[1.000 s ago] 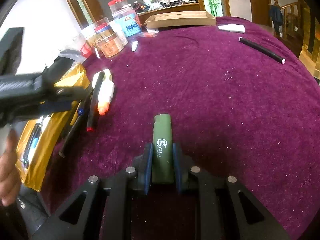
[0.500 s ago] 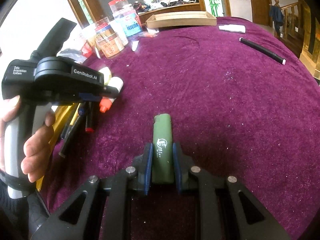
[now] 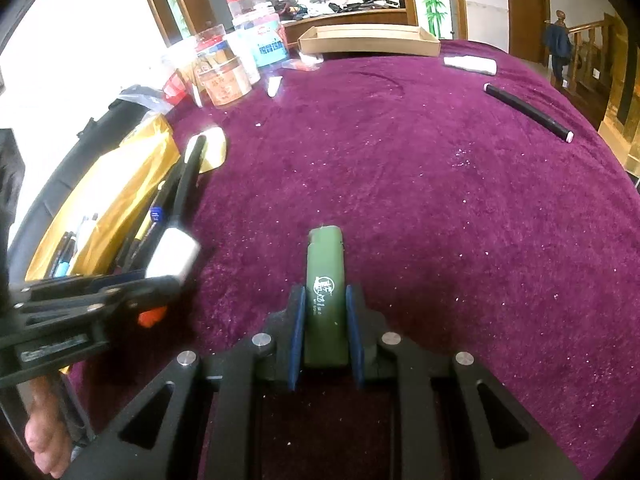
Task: Organize rigid objects
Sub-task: 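Grasp the white orange-capped bottle with the left tool while the right tool grasps the green cylinder, then lower the white bottle into the tray with the left tool while the right tool places the green cylinder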
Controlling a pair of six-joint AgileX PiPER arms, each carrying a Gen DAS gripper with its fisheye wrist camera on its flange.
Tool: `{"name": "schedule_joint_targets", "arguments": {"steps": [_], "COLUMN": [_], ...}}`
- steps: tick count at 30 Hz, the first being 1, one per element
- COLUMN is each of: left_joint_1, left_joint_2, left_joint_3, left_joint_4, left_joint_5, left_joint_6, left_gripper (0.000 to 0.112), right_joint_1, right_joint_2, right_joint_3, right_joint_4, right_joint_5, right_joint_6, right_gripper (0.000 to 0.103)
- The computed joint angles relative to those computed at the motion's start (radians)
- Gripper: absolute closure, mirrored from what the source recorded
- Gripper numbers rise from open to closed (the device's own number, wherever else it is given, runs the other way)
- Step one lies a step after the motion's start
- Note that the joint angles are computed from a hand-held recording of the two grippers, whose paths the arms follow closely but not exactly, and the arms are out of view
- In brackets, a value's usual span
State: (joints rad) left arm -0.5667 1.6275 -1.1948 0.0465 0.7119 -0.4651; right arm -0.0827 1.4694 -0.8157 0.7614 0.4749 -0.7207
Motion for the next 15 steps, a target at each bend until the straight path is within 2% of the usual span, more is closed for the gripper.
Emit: {"name": "schedule_joint_targets", "arguments": {"steps": [2,4,8,11,15], "left_joint_1": [-0.014,-0.011,0.046,0.128,0.327], "left_joint_2": [-0.063,-0.132,-0.239,-0.322,-0.396], "left_joint_3": [0.042,0.084,0.142,0.171,0.175], "left_joint_4": [0.042,0.023,-0.060,-0.122,-0.259], "left_joint_5": [-0.010,-0.013,0.002,0.028,0.072], "left_joint_6": [-0.048,-0.041,0.019,0.075,0.236], "left_gripper": [0.088,0.088,0.088,0.088,0.088], "right_joint_1": [-0.020,-0.034,-0.079,-0.033,0.088], "right_joint_2": [-0.022,-0.042,-0.072,-0.111,-0.105], "right_joint_3": [0.022,0.041,0.057,0.043,-0.021], "right_joint_4": [0.086,0.163,0.330,0.367,0.358], "right_joint_5": [0.006,0.022,0.161,0.219,0.225], "right_joint_6": [-0.094,-0.179,-0.315,-0.317,-0.258], "right_gripper": [0.086,0.086,0.085,0.085,0.085]}}
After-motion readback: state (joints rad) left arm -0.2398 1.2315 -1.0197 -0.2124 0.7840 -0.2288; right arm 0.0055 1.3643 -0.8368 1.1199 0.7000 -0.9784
